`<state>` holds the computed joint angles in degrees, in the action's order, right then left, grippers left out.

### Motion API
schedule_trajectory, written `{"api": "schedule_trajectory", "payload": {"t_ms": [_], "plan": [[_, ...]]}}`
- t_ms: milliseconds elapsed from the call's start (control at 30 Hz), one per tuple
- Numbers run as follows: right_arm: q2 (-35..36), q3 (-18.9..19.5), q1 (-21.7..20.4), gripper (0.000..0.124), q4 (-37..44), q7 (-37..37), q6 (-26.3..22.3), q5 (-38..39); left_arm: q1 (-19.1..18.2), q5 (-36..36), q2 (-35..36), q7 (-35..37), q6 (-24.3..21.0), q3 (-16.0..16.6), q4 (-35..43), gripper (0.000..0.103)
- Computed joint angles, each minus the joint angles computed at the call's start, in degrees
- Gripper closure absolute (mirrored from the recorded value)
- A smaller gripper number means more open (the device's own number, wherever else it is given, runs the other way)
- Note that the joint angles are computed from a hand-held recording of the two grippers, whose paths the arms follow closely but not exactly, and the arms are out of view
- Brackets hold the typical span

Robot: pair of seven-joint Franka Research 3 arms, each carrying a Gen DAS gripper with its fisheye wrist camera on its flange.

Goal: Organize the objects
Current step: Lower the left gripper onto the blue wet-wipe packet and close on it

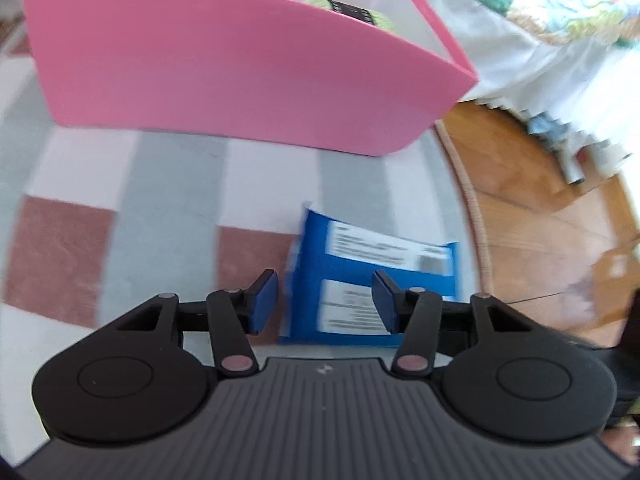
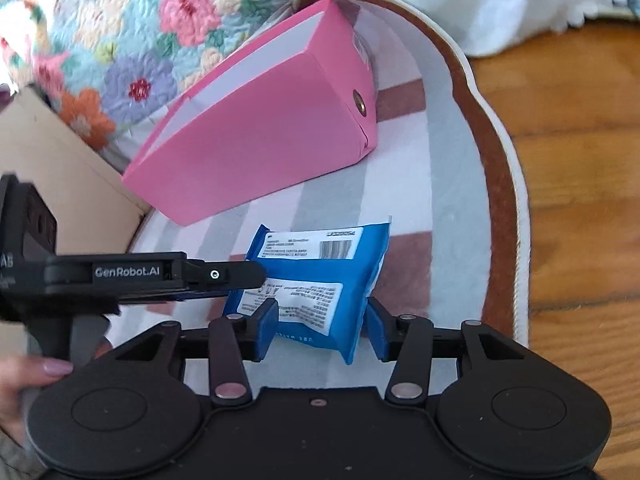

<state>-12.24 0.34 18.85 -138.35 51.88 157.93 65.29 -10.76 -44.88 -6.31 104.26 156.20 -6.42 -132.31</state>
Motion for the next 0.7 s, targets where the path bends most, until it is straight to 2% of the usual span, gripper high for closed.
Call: {"api": "schedule_trajectory", "payload": {"t_ms": [33,100,133,167,300,467,600,700], "plan": [[-0.03,0.38,-0.07,0.077,-0.2,0.44,0.92,-0.86,-0.22,-2.82,0.21,0.86,-0.87,0.46,0.31,0.053],[-0.12,0.73,0.04,0.086,-0.57,1.04,2.58,-2.05,0.15,-1.19,0.24,0.15,-0.23,-0.03,0.12,0.059],[-0.12,0.82,0.14,0.086,-0.72,1.43,3.19,-2.47,0.38,1.11,0.13,-1.22,0.41,-0.44,-0.18,0.072],[0.01,0.95,0.2,0.087,-0.84,2.09,3.93,-3.11,0.54,3.44,0.07,-2.61,0.91,-0.75,-0.41,0.076],[0.23,1.21,0.57,0.088,-1.16,3.05,5.61,-5.96,0.13,5.89,-0.08,-4.73,2.06,-0.66,-0.73,0.078],[1.06,1.5,0.55,0.086,-0.93,7.26,6.62,-12.17,-0.73,2.24,-0.01,-2.12,2.78,0.02,-1.14,0.078],[0.99,2.42,0.41,0.085,-1.36,10.05,7.54,-18.32,-0.6,9.49,-0.72,-7.54,5.71,-1.42,-2.62,0.078],[0.61,3.21,0.43,0.086,-2.04,12.72,8.65,-23.14,-0.84,13.83,-1.26,-10.02,4.27,-1.17,-2.4,0.078]]}}
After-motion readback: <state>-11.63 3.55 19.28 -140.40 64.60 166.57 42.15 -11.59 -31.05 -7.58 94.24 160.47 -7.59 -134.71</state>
